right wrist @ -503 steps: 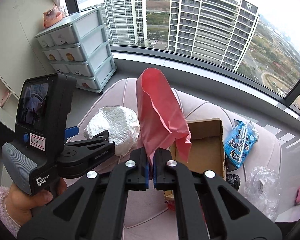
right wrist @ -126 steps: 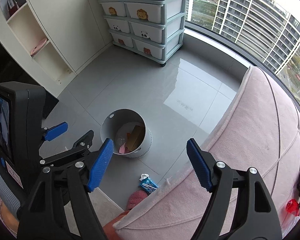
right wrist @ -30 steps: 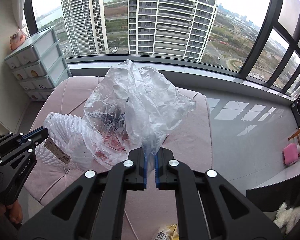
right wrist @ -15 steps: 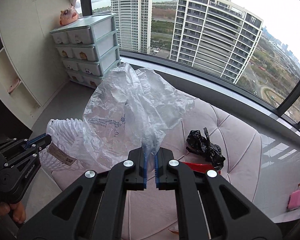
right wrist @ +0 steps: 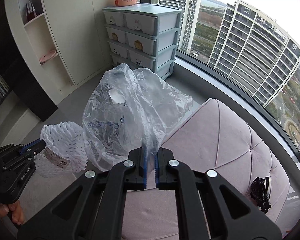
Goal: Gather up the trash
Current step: 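Carry the foam net and clear plastic bag over the grey bin, then open the right tool over the bin while the left tool releases the foam net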
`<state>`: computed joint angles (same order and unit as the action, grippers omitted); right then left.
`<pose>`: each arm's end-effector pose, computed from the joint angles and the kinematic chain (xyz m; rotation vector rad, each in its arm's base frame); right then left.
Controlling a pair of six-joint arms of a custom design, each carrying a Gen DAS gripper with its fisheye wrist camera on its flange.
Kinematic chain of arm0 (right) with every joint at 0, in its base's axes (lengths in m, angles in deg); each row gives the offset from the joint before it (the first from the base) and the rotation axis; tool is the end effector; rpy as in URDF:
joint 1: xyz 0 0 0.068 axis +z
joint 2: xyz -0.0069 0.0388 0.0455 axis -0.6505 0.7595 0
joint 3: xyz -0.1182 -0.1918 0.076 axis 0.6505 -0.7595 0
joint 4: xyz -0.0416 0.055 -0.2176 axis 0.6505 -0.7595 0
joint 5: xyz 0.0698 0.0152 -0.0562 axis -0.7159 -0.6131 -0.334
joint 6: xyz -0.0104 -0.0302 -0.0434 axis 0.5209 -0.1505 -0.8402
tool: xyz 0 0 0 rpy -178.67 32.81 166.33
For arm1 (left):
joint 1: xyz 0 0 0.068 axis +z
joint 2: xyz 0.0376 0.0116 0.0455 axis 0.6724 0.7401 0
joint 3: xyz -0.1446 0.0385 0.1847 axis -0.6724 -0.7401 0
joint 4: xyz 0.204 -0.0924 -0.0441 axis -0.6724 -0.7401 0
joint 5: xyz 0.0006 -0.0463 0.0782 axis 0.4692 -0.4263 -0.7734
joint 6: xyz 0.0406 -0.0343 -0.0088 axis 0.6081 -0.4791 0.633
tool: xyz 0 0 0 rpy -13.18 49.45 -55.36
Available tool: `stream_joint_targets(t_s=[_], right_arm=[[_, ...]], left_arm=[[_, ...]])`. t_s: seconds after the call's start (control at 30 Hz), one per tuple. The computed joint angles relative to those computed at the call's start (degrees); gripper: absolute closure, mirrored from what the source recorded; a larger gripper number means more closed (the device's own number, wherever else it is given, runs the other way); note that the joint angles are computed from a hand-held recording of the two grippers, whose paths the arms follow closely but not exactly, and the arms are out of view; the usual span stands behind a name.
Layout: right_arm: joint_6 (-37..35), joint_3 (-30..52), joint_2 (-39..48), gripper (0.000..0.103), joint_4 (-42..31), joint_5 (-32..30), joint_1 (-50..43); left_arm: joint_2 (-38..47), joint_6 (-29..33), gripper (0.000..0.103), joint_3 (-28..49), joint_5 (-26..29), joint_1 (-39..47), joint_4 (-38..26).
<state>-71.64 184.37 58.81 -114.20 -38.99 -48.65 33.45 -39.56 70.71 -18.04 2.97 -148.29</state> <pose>0.2034 -0.0212 0.3730 -0.3793 2.5409 0.0794 0.1946 -0.1426 0.3331 -0.2829 2.6446 0.0633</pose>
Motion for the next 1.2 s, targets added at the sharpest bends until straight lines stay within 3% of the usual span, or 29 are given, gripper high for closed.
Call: stream_joint_targets(t_s=[0.17,0.47,0.73,0.83,0.9,1.0,1.2], right_arm=[[9.85,-5.1,7.38,0.098,9.74,5.67,15.8],[20.03,-15.48,25.73,0.098,29.79,11.06,31.67],[23.38,-9.61,50.34,0.096,40.39,11.93,37.39],[24.0,-8.45,56.44,0.087,44.42,12.04,37.72],[24.34,-6.62,60.05,0.069,45.52,12.15,37.81],[25.54,-3.91,63.46,0.053,46.12,12.29,38.14],[25.59,-6.23,58.98,0.052,46.77,12.75,37.29]], left_arm=[[-5.93,7.05,0.1,-12.39,3.19,13.17,6.55],[-7.27,18.47,0.1,-33.84,8.8,30.8,26.07],[0.0,23.75,0.1,-45.2,12.4,38.93,44.36],[3.72,24.76,0.1,-48.19,13.12,39.87,50.29],[6.63,25.17,0.1,-49.33,13.47,40.09,53.69],[10.84,26.11,0.1,-49.98,14.04,40.41,57.99],[20.4,26.08,0.1,-46.41,15.52,39.36,64.27]])
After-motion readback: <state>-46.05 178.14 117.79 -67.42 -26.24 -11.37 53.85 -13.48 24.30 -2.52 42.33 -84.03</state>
